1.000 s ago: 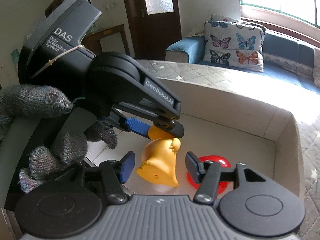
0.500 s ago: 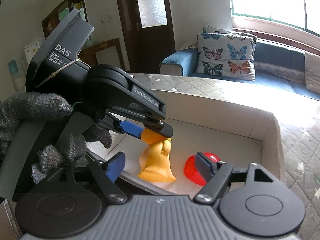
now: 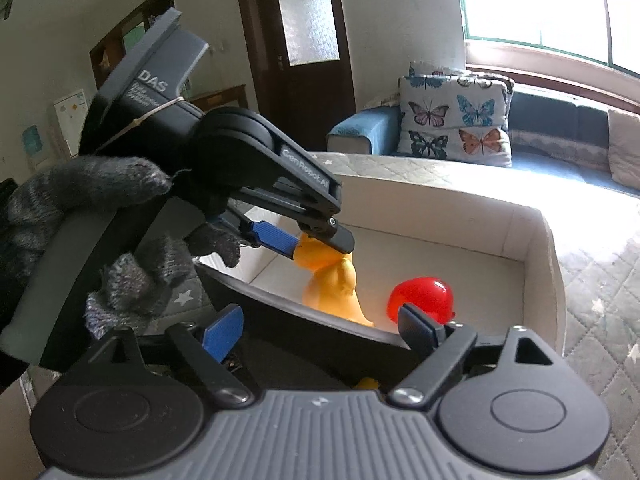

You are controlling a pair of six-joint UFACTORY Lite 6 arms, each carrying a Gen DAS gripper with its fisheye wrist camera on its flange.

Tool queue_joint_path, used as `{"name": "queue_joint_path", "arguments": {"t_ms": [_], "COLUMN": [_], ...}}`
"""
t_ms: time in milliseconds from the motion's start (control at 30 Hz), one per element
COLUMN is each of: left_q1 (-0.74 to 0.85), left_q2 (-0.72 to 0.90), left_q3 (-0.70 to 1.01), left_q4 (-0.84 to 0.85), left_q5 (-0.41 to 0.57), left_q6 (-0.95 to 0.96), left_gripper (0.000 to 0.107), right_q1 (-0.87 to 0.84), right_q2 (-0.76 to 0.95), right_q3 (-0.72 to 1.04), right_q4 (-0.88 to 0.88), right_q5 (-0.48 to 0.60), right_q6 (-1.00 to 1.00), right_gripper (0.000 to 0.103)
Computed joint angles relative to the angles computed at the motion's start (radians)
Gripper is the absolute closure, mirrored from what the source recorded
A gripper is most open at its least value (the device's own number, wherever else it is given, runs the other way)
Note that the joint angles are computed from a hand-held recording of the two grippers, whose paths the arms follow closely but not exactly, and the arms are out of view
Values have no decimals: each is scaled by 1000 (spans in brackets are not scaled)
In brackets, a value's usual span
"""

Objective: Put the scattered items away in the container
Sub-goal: 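Carry both yellow ducks into the grey box and open both tools, then lower the left tool onto the keychain and purple comb and close it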

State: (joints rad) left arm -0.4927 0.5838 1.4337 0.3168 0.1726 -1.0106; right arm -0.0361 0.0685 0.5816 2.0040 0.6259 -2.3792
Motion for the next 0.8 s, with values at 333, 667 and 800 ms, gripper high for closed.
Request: {"name": "queue_joint_path", "arguments": {"t_ms": [333,667,800], "left_q1": [-15,-29,-44], "left_q2": [-84,-211,-294], "left_q3": [-82,-219,-317], "left_q4": [328,668,905], "left_q5": [-20,-38,-32], "left_q6": [-333,-687,-932], "left_gripper": [63,63,63], "right_q1": [-20,-37,-43], "right_q2": [-18,-52,-77], "right_q3": [-27,-72,-115], "right_q4": [28,3,-9], "right_q5": [31,72,93], "right_q6": [-41,-46,-61], "right_gripper": [14,13,13]}}
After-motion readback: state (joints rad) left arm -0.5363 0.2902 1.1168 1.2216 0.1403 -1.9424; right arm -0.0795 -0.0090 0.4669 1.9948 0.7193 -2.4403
